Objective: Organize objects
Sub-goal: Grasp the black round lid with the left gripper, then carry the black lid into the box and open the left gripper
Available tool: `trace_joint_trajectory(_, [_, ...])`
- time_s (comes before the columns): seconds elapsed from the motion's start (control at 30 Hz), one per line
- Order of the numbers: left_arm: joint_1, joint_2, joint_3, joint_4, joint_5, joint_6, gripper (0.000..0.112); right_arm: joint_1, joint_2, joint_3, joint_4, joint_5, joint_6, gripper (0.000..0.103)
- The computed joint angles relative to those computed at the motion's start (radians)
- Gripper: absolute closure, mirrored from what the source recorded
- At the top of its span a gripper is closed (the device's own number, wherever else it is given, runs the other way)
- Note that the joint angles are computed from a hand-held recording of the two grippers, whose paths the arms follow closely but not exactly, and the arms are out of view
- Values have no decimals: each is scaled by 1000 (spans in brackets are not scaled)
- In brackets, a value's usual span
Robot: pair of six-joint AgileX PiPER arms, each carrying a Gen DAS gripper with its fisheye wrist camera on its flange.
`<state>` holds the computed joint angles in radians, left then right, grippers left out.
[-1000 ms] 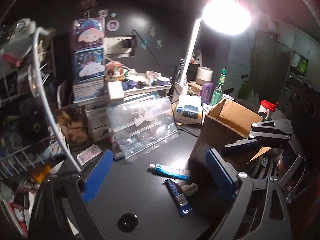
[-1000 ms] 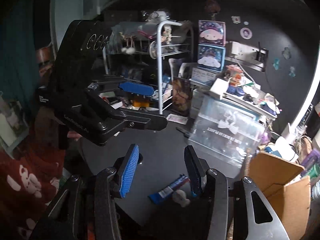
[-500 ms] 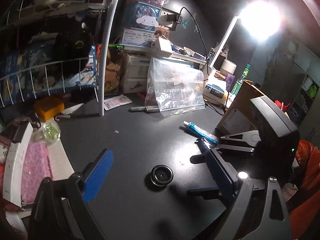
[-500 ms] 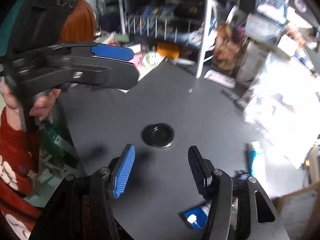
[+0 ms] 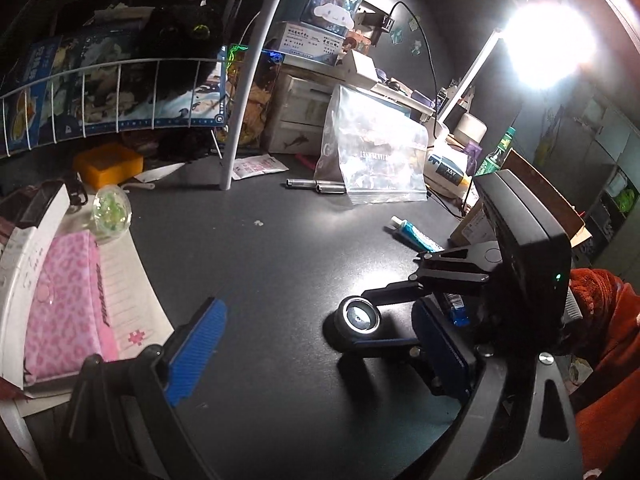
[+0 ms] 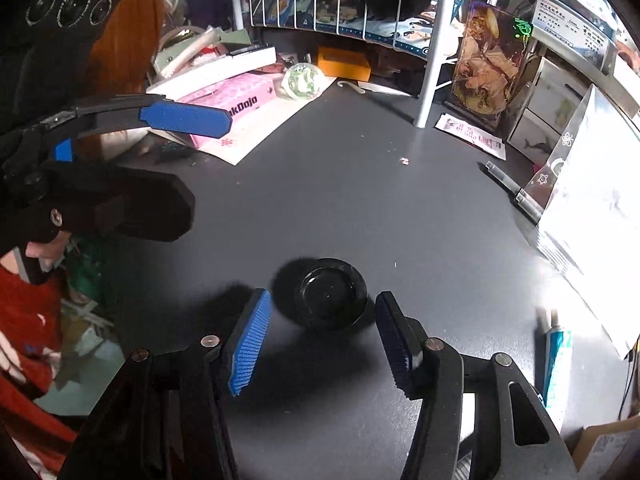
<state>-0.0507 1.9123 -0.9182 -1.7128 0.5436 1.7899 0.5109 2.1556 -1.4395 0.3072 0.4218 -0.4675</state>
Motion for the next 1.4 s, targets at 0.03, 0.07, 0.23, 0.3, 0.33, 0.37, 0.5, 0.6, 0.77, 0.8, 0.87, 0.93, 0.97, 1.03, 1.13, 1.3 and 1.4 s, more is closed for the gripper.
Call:
trace_joint_trajectory(0.03, [0, 4, -4, 7, -1, -9, 19, 1, 9, -11, -17, 10, 12, 67])
trace_joint_trajectory(0.07, [-1, 7, -9, 16, -3, -19, 19, 5, 10, -10, -42, -6, 28, 68])
trace_joint_trajectory(0.23, [-9, 23, -42, 93, 16, -93, 19, 0, 1, 6, -27, -14, 3, 68])
trace_joint_trajectory(0.3, [-11, 32, -66, 152, 47, -151, 19, -2, -19, 29, -6, -31, -22, 68])
trace_joint_trajectory(0.33, [-12, 36, -80, 183, 67, -184, 20, -3, -33, 43, 9, -36, -39, 68])
trace_joint_trajectory(0.37, [-10, 40, -97, 215, 95, -219, 20, -6, -48, 55, 28, -38, -60, 68])
trace_joint_trajectory(0.5, [-10, 47, -164, 314, 211, -336, 35, -13, -132, 125, 109, -57, -154, 68])
trace_joint_trajectory(0.6, [-26, 40, -205, 362, 267, -402, 54, -17, -217, 202, 186, -91, -237, 68])
trace_joint_trajectory(0.77, [-92, 5, -271, 448, 282, -518, 75, -7, -358, 322, 216, -161, -279, 68])
trace_joint_trajectory(0.8, [-104, -2, -285, 460, 287, -539, 76, -4, -384, 342, 187, -178, -250, 68])
trace_joint_trajectory(0.87, [-130, -14, -321, 486, 289, -585, 79, -5, -441, 383, 142, -204, -211, 68])
trace_joint_trajectory(0.93, [-163, -24, -365, 527, 287, -635, 81, -14, -496, 421, 146, -222, -215, 68])
trace_joint_trajectory(0.97, [-178, -28, -387, 548, 286, -662, 83, -20, -521, 439, 138, -232, -210, 68])
trace_joint_trajectory(1.03, [-211, -26, -441, 587, 288, -716, 86, -32, -578, 475, 88, -251, -169, 68])
trace_joint_trajectory(1.13, [-262, -7, -546, 655, 299, -804, 93, -54, -647, 511, -33, -265, -59, 68])
trace_joint_trajectory(1.3, [-367, 71, -786, 817, 319, -984, 95, -109, -760, 559, -274, -258, 171, 68])
trace_joint_trajectory(1.4, [-421, 165, -988, 906, 379, -1103, 95, -183, -815, 578, -159, -235, 52, 68])
